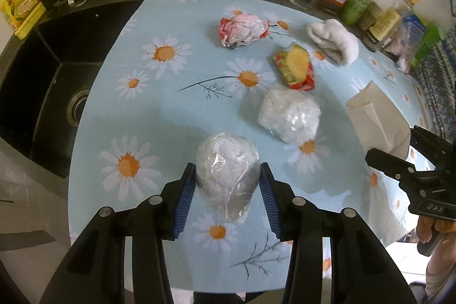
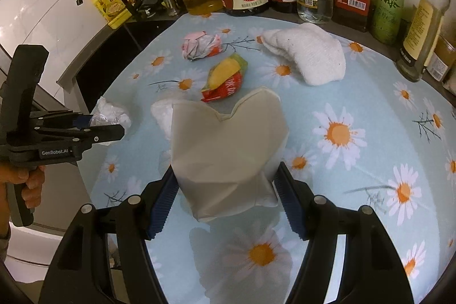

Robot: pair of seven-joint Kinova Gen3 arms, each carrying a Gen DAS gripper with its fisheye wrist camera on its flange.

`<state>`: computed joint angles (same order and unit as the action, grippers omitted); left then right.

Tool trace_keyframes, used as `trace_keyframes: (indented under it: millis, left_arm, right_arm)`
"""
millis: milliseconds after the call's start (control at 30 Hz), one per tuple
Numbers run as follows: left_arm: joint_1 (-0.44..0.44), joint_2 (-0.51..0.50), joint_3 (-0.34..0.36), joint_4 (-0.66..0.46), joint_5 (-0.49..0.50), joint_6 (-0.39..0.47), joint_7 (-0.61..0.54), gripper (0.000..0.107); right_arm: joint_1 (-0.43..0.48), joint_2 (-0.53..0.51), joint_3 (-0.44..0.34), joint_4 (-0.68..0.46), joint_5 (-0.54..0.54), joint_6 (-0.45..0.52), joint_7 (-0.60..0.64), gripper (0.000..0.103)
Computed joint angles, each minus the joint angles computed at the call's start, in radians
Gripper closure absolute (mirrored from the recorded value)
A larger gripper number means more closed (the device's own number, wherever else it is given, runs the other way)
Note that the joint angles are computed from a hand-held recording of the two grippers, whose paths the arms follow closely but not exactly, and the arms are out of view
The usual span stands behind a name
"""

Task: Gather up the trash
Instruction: 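Carry the tissue and plastic bag with both grippers down over the black bin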

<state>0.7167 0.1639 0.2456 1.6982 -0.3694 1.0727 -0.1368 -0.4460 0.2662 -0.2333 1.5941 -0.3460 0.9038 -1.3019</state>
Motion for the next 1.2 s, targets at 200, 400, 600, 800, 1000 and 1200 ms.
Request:
trace_keyframes:
  millis: [200, 400, 600, 800, 1000, 1200]
  left_arm:
    - [0.035, -0.062, 0.035, 0.06, -0.026, -0.027, 0.057, 0.064]
    - [0.066, -0.117, 0.093, 0.123, -0.057, -0.042, 0.151, 0.064]
    - [0.084, -0.167, 0.155, 0.175, -0.069, -0.042, 0.236, 0.064]
    - [0.103, -0.213, 0.224, 0.224, -0.072, -0.037, 0.333, 0.064]
    - [0.116, -0.248, 0.285, 0.281, -0.061, -0.052, 0.432, 0.064]
    - [0.118, -0.271, 0.327, 0.347, -0.037, -0.11, 0.503, 0.064]
  right_arm:
    - [-0.061, -0.079, -0.005, 0.059, 0.047, -0.019, -0.107, 0.036]
    - [-0.133, -0.141, -0.028, 0.11, 0.105, -0.027, -0.234, 0.036]
    - [-0.192, -0.189, -0.058, 0.151, 0.136, -0.03, -0.337, 0.036]
    - [-0.264, -0.217, -0.099, 0.181, 0.175, -0.038, -0.439, 0.036]
    - [-0.328, -0.215, -0.129, 0.184, 0.204, -0.033, -0.513, 0.036]
    - [-0.393, -0.201, -0.154, 0.193, 0.231, -0.028, -0.599, 0.036]
